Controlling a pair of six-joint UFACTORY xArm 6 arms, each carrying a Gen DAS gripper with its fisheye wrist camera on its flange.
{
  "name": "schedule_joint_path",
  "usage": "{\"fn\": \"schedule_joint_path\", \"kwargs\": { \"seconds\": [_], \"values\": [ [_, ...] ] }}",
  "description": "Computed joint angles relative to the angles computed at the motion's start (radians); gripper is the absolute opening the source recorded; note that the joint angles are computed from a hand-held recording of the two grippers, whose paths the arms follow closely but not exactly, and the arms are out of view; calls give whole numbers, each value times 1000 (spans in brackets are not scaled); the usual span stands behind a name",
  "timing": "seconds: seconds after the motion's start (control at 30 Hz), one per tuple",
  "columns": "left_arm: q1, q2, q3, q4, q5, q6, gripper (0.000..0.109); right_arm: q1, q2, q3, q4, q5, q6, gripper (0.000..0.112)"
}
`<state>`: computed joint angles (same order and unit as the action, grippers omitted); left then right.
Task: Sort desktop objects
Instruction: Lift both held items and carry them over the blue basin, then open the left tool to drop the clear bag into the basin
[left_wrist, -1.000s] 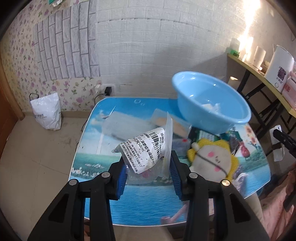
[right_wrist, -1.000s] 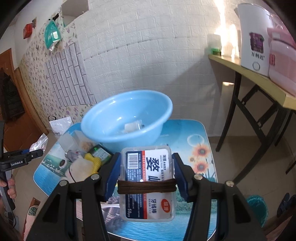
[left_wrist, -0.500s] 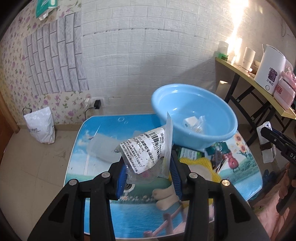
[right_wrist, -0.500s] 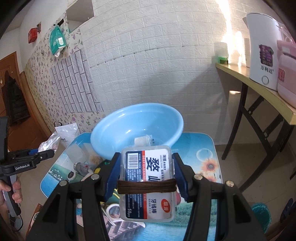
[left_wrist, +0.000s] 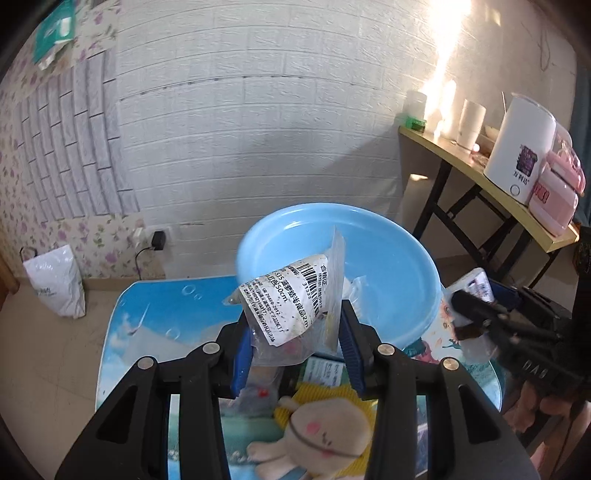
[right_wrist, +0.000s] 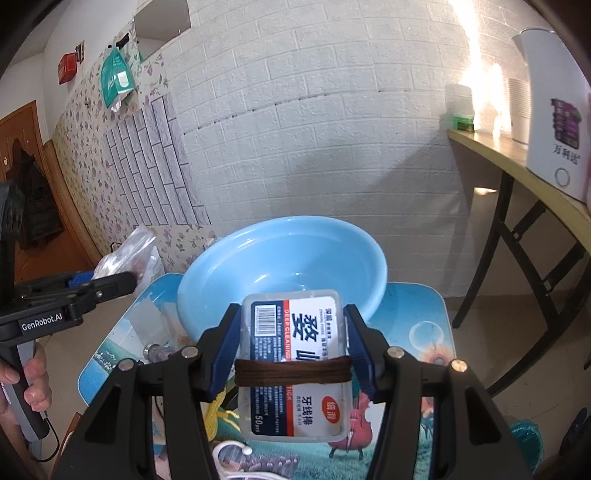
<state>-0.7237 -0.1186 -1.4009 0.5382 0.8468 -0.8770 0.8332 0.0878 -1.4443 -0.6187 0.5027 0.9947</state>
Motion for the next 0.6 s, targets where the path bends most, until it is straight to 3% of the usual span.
{"fn": "schedule_joint_path", "kwargs": {
  "seconds": [0.37, 0.6],
  "values": [
    [35, 183, -142, -101, -23, 126, 41, -37, 128, -101, 114, -7, -145, 54],
    [55, 235, -171, -129, -10, 155, 41, -63, 179, -144, 175, -40, -210, 54]
  ]
}}
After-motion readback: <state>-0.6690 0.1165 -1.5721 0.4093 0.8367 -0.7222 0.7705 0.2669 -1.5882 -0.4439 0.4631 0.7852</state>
